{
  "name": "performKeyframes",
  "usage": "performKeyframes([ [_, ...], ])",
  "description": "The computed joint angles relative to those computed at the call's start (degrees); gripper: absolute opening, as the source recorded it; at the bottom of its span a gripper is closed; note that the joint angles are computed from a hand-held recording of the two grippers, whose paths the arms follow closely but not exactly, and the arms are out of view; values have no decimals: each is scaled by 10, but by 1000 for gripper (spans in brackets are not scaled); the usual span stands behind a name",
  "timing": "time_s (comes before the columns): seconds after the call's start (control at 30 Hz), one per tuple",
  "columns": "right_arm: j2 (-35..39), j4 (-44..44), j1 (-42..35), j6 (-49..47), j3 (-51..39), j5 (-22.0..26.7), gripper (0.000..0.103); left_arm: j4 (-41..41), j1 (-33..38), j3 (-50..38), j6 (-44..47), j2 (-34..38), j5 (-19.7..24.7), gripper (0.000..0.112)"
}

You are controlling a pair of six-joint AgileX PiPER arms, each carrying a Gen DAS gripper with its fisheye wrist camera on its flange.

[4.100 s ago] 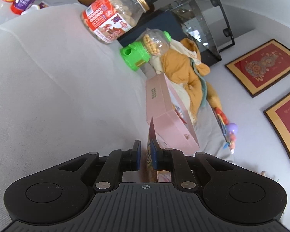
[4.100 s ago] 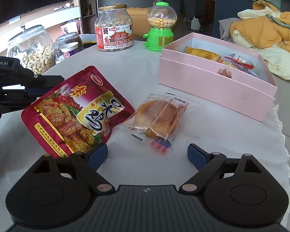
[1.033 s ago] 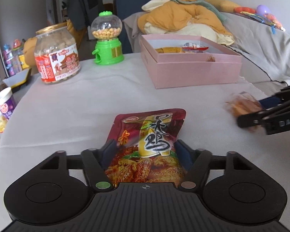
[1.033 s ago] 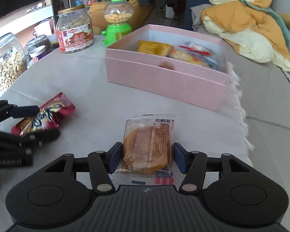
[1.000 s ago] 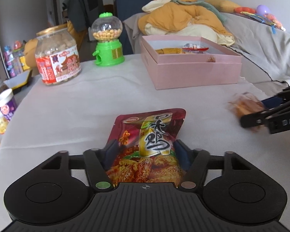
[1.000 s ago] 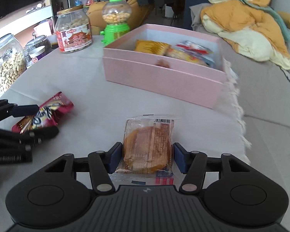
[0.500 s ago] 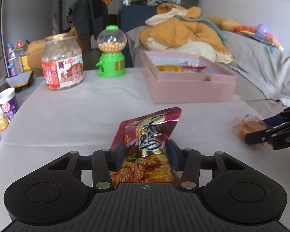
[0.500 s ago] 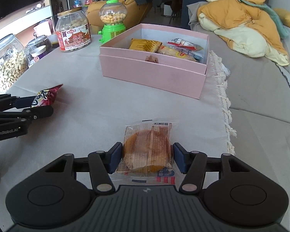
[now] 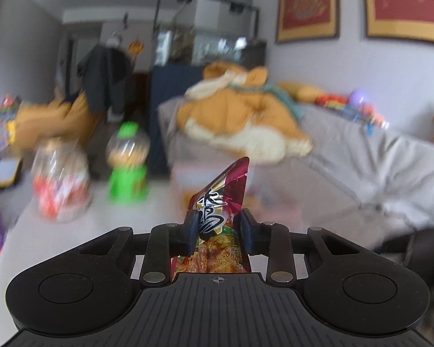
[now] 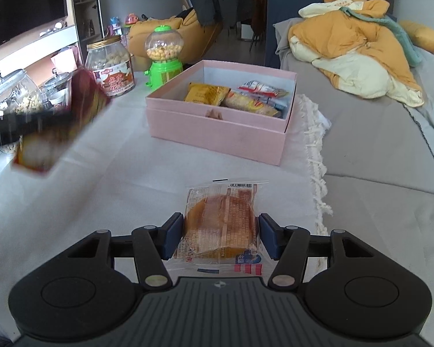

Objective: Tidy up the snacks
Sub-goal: 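Grasp the cake packet with the right tool while the left tool lifts the duck bag, then drop the duck bag into the box with the left tool while the right tool follows, then lower the cake packet into the pink box and open the right tool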

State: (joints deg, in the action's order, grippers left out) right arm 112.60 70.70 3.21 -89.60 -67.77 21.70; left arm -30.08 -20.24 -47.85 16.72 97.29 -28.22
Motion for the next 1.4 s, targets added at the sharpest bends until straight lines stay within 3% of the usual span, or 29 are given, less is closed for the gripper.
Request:
performKeyframes([
  [0.07, 6, -18, -2, 24, -13, 6, 57, 26, 17, -77, -10, 21, 24, 36],
  [0.17, 14, -30, -5, 44, -30, 18, 57, 178, 62, -220, -159, 103, 66, 44],
  [0.27, 24, -13, -7, 31, -34, 10, 57, 222, 87, -392, -273, 222, 208, 41],
  [0.33, 34, -36, -7, 64, -45, 0, 57, 206, 92, -457, -238, 288, 230, 40],
  [0.4, 39, -62, -6, 97, -52, -12, 57, 188, 90, -446, -189, 311, 169, 41],
  [0.5, 29, -59, -2, 109, -52, -31, 57, 270, 107, -392, -287, 296, 107, 41],
  [0.6, 18, -61, 10, 133, -90, -32, 53, 357, 136, -333, -379, 252, 130, 41],
  [0.63, 20, -85, 19, 165, -123, -35, 48, 384, 144, -310, -408, 238, 133, 41],
  [0.73, 75, -218, 45, 328, -290, 2, 52, 450, 158, -227, -480, 190, 130, 41],
  [0.77, 101, -246, 51, 365, -347, 20, 61, 440, 159, -194, -467, 174, 120, 41],
  [0.8, 129, -288, 60, 423, -404, 30, 80, 413, 158, -168, -437, 162, 109, 41],
  [0.83, 158, -326, 67, 480, -462, 42, 85, 376, 156, -144, -398, 151, 101, 41],
  [0.93, 198, -454, 77, 613, -550, 102, 85, 216, 138, -86, -241, 122, 94, 41],
  [1.03, 164, -439, 68, 579, -451, 85, 85, 85, 117, -47, -141, 101, 99, 41],
  [1.17, 140, -513, 76, 624, -314, 28, 85, -105, 71, -33, 3, 94, 110, 41],
  [1.33, 218, -618, 82, 768, -377, 88, 84, -254, -3, 5, 127, 71, 70, 41],
  [1.4, 217, -619, 83, 767, -360, 70, 75, -316, -24, 5, 188, 71, 50, 41],
])
